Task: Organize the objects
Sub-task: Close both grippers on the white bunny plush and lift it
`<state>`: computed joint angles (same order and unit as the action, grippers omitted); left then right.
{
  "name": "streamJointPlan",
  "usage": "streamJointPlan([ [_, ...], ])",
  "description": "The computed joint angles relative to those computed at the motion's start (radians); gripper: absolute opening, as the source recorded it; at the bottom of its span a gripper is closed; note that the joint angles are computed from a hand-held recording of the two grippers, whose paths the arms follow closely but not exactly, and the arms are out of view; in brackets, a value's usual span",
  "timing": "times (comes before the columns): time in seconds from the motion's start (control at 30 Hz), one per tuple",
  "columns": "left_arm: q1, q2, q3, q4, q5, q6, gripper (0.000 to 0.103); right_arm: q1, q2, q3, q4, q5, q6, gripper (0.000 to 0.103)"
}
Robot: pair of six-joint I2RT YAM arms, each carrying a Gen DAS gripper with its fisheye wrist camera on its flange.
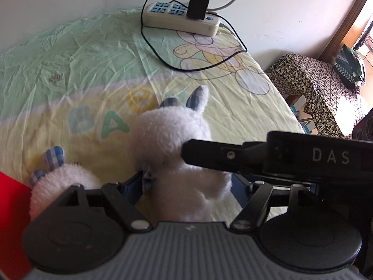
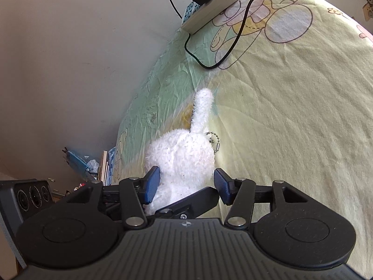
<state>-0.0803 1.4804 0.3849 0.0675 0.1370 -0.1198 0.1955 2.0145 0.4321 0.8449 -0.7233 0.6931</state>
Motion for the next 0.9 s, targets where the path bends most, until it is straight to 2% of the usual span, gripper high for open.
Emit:
streamJointPlan([
  [0.23, -0.007, -0.004, -0.001, 0.002, -0.021, -0.004, 0.072, -0.014, 0.043, 0.014, 0.035, -0.036, -0.004, 0.056],
  [0.37, -0.004, -0.045, -0.005, -0.031, -0.005, -0.012, 0.069, -0.035, 0.022, 0.000, 0.016, -0.063, -0.020, 0.047],
  [0.5, -0.041, -0.091, -0.015, -0.058, -0.024, -0.029, 0.067, -0.050, -0.012, -0.026, -0.005, -0.066, -0.027, 0.041],
  [0.6, -0.082, -0.140, -0.027, -0.086, -0.038, -0.040, 0.059, -0.055, -0.053, -0.046, -0.043, -0.059, -0.050, 0.040],
  [0.9, -0.185, -0.311, -0.083, -0.179, -0.067, -0.111, 0.057, -0.074, -0.204, -0.134, -0.143, -0.041, -0.127, 0.037],
])
